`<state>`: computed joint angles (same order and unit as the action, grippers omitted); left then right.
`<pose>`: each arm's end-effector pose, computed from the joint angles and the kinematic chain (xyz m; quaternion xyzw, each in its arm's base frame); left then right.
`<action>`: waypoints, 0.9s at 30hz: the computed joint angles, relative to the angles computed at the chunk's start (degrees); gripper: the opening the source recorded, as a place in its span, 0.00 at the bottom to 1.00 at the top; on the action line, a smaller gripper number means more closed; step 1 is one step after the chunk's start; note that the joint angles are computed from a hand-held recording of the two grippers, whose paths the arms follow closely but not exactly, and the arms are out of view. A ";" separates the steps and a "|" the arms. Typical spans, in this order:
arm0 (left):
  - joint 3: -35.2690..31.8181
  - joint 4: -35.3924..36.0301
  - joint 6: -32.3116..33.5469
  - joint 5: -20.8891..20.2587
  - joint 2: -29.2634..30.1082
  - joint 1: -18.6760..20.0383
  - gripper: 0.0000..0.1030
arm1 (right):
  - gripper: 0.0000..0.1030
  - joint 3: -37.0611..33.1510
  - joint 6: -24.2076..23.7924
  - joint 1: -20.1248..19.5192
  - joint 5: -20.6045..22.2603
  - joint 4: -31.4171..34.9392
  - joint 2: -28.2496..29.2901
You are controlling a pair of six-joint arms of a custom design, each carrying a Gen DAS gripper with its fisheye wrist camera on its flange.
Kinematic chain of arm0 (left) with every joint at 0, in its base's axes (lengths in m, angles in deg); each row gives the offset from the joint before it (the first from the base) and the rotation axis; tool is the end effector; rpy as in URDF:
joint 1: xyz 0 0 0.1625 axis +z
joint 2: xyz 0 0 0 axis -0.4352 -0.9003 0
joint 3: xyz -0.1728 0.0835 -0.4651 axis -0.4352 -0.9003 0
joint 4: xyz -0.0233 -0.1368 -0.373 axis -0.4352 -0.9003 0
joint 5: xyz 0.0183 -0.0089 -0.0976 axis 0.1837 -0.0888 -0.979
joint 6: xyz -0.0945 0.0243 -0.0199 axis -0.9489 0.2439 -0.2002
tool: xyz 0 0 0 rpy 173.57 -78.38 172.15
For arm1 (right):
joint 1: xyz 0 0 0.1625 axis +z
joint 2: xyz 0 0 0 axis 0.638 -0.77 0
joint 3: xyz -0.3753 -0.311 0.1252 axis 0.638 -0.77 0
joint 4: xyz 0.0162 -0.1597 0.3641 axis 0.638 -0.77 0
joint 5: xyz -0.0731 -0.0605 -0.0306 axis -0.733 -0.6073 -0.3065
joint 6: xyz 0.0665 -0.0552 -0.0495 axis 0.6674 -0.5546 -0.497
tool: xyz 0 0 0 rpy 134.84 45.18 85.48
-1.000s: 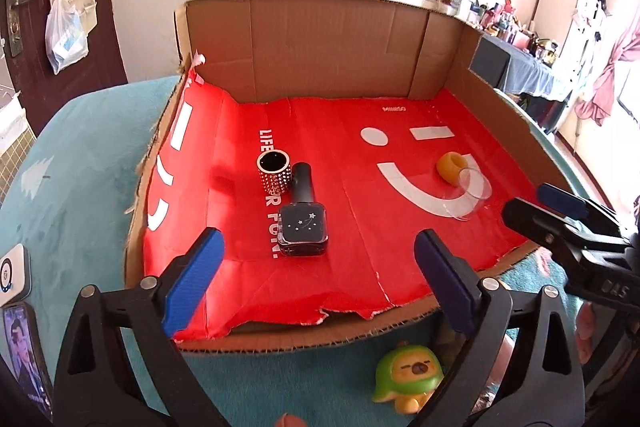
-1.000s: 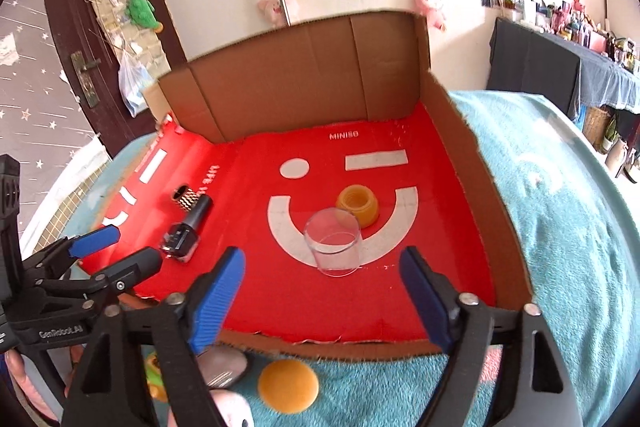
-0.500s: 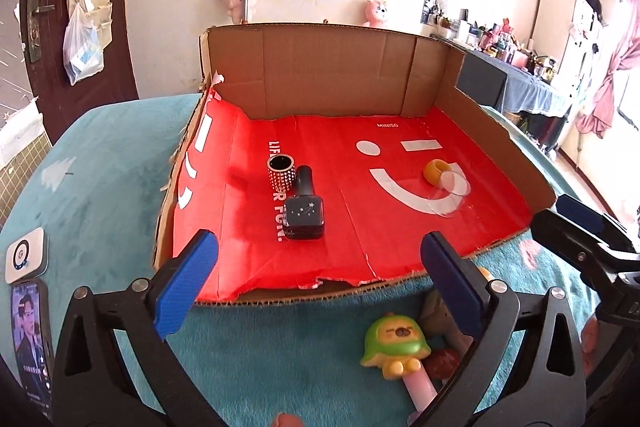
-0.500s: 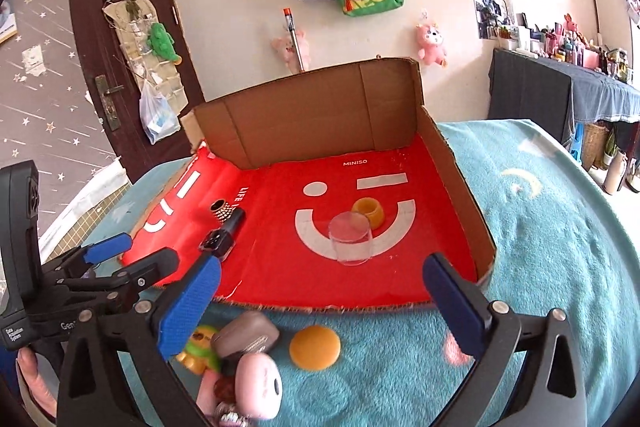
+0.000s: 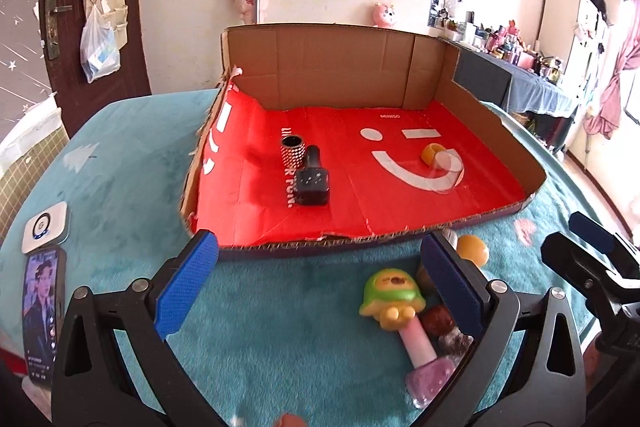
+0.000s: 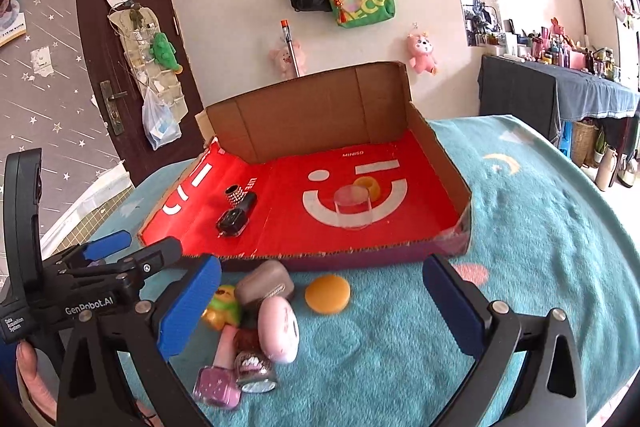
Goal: Organize rigid objects
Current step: 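Withdraw both tools from the box toward the objects on the blanket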
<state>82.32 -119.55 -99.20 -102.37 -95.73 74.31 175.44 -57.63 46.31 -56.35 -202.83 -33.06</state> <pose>-0.2281 -0.5971 0.0457 0.0567 0.8170 -0.4411 0.3671 0.0921 -0.6405 0.1845 0.3182 -0.8755 0.3399 0.1292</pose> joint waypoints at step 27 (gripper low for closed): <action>4.82 9.16 -11.61 -2.46 -0.51 -0.73 1.00 | 1.00 4.63 -3.88 -1.64 -4.07 -1.47 -0.28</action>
<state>87.14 -110.39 -110.82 -104.84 -96.23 73.58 180.08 -61.52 44.67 -60.42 -204.30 -33.34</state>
